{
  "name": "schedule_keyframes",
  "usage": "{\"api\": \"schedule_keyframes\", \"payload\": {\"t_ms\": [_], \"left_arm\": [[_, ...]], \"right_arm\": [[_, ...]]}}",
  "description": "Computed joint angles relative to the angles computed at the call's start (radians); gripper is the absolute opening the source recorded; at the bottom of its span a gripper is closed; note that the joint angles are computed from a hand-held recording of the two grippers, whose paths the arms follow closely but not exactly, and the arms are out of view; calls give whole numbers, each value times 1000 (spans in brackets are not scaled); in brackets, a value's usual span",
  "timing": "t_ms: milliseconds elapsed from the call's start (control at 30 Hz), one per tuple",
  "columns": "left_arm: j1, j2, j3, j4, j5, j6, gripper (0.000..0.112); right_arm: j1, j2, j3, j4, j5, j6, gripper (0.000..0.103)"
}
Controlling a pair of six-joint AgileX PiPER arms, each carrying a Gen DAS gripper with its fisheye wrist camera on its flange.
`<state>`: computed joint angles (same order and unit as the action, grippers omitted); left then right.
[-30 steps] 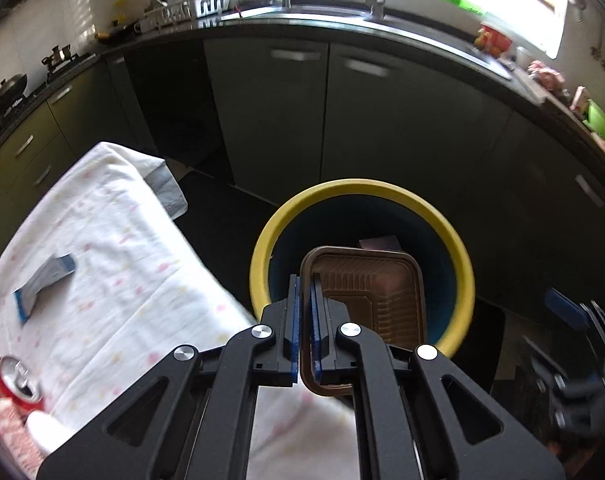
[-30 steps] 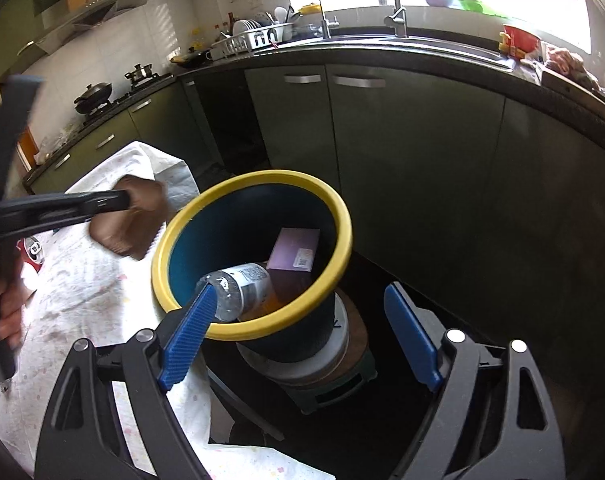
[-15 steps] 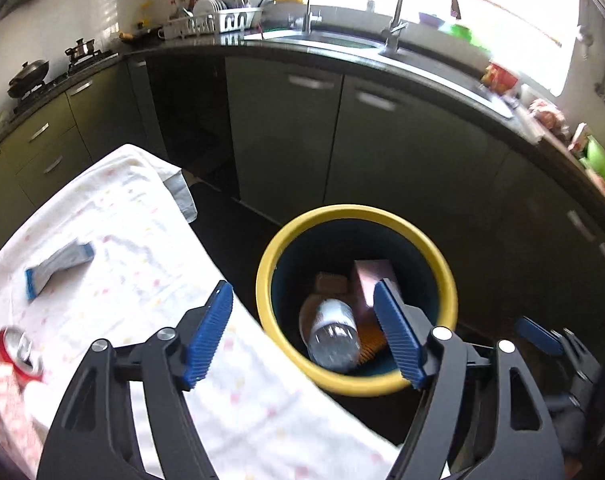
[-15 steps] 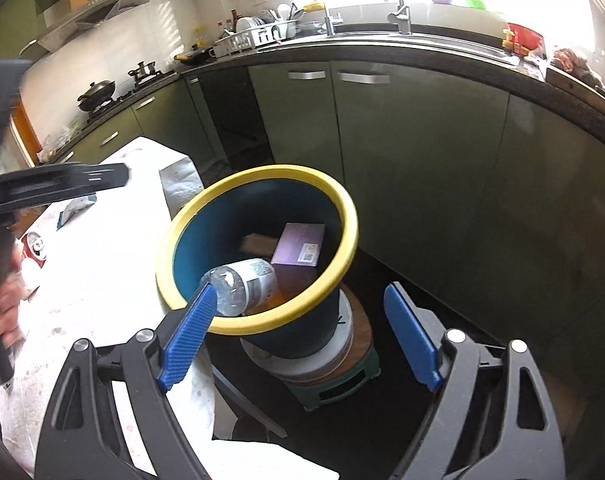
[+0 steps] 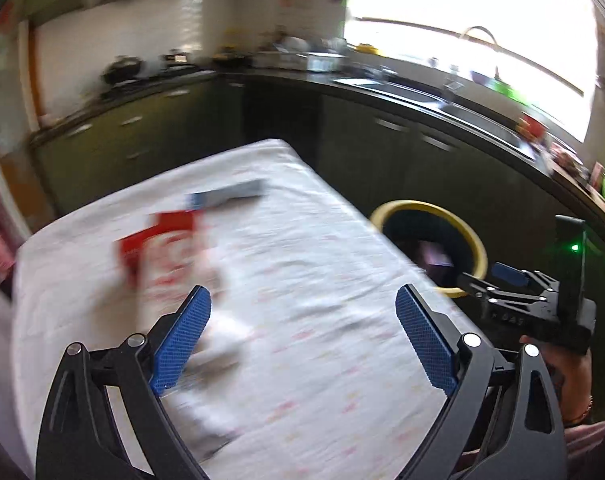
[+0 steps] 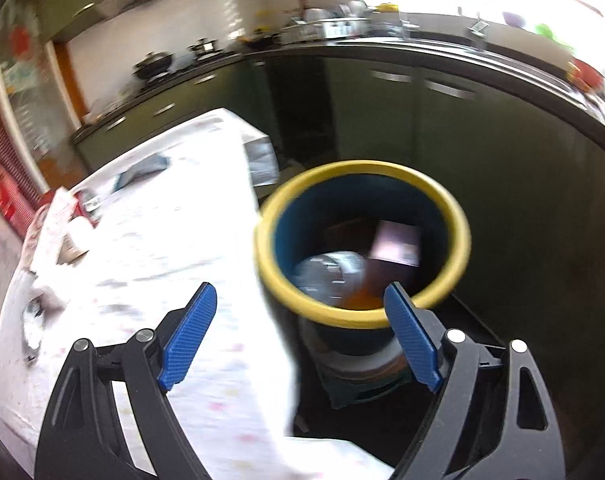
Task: Collect trash
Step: 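Grasp the red-and-white milk carton with the right tool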
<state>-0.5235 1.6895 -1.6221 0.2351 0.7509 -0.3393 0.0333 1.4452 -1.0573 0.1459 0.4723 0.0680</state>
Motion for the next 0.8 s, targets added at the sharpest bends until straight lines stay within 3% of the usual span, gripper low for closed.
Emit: {"api": "schedule_keyframes", "payload": {"t_ms": [167, 333, 433, 600, 700, 800], "left_arm": [[86, -189, 234, 130, -66, -121, 95], [212, -320, 387, 87, -117, -90, 95], [326, -372, 449, -10, -144, -3, 95], [522, -404, 507, -228, -176, 194, 95], [593, -414, 536, -307, -193, 281, 95], [652, -415, 563, -396, -210, 381, 95]], "right_arm": [[172, 31, -74, -112, 7, 132, 81], [330, 69, -167, -226, 10, 284, 81], [443, 105, -223, -335, -9, 416, 81], [550, 215, -363, -371, -17, 510, 81], [594, 302, -500, -443, 29, 604, 81], [617, 427, -693, -463, 136, 636, 81]]}}
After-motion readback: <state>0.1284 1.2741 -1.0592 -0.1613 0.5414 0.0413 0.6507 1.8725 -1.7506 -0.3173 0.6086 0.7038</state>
